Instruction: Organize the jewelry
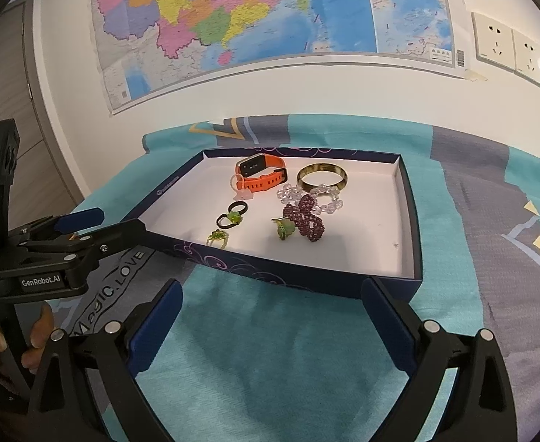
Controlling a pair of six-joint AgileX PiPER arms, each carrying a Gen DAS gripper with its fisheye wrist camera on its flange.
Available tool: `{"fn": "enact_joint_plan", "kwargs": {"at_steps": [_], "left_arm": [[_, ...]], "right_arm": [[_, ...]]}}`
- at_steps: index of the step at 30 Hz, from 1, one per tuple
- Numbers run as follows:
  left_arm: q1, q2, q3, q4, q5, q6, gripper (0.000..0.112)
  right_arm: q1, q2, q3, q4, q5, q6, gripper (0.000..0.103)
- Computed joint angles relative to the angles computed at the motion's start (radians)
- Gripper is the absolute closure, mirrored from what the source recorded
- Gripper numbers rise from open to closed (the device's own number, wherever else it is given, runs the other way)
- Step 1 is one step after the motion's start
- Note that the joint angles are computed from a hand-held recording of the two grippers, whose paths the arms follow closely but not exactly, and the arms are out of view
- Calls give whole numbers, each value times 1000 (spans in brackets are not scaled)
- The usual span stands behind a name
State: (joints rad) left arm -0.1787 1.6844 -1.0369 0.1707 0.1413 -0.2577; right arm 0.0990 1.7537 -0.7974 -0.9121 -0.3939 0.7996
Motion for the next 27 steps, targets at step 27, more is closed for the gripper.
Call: {"fn": "enact_joint_plan", "kwargs": {"at_steps": [27], "left_arm": [[-5,4,5,86,18,-91,15]], "right_arm": [[12,-15,23,83,5,-73,7]]}}
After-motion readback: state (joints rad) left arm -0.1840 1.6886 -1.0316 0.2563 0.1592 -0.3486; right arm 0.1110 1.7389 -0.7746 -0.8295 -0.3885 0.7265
